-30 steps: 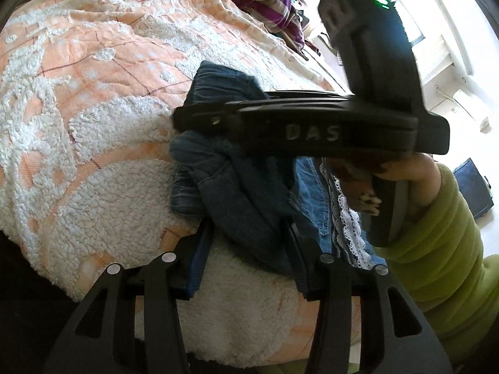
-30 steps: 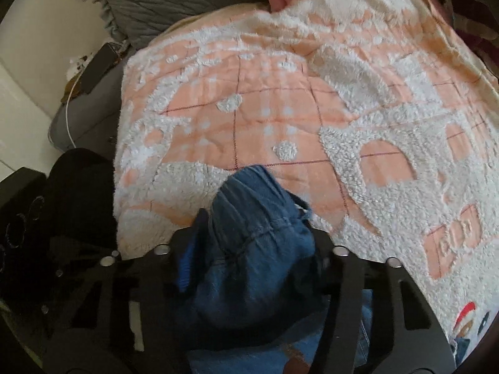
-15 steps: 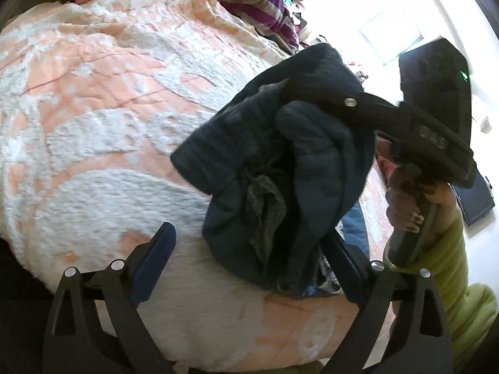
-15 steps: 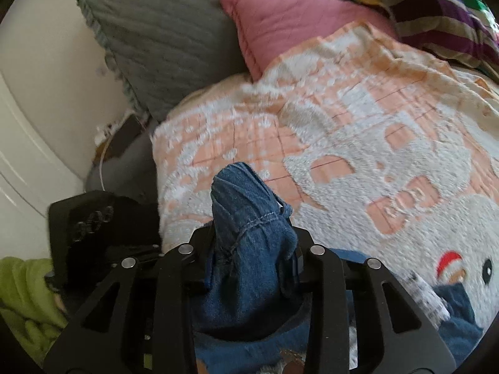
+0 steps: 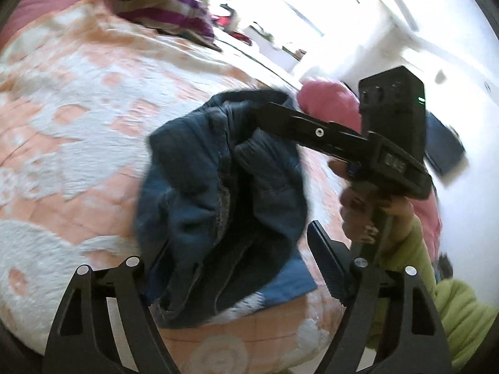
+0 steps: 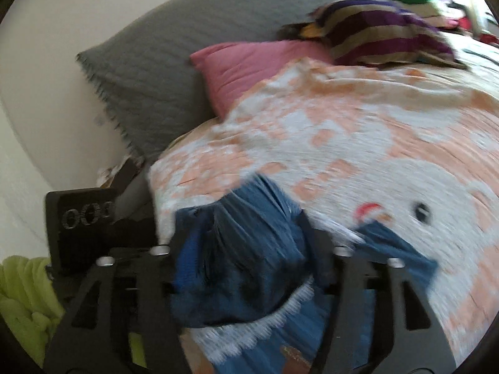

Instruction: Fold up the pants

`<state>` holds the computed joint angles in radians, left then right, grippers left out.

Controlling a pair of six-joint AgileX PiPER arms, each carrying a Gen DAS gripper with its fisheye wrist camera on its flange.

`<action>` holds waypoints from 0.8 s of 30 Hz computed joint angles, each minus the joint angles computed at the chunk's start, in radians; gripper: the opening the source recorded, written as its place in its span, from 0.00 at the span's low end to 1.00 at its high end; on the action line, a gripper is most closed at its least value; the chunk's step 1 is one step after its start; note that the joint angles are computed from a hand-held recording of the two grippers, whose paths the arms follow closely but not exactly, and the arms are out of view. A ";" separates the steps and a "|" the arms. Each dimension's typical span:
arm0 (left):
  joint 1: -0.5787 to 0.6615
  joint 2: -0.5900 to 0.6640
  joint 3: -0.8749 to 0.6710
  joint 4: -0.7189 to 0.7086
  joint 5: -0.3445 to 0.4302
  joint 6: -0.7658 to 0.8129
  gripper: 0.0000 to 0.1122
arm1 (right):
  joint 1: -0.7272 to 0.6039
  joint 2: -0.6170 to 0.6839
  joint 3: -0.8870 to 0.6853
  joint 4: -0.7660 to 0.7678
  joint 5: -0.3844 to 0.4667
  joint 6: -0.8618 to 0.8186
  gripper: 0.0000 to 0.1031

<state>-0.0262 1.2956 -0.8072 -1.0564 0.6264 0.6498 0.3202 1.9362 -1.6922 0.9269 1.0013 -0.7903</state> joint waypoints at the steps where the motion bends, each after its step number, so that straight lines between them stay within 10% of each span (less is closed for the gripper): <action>1: -0.017 0.014 -0.005 -0.004 0.002 0.010 0.69 | -0.016 -0.029 0.055 -0.011 -0.030 -0.003 0.62; 13: -0.155 0.053 0.027 0.169 -0.069 -0.058 0.70 | -0.019 -0.150 0.349 -0.220 -0.248 0.137 0.63; 20: -0.076 -0.152 0.108 0.248 -0.111 -0.140 0.70 | -0.010 -0.208 0.394 -0.293 -0.296 0.136 0.62; 24: -0.096 -0.144 0.083 0.450 -0.163 -0.326 0.55 | 0.007 -0.205 0.302 -0.248 -0.261 0.076 0.62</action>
<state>-0.1222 1.1518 -0.7246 -0.6065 0.4633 0.3237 0.3268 1.7312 -1.3901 0.6794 0.7408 -0.7143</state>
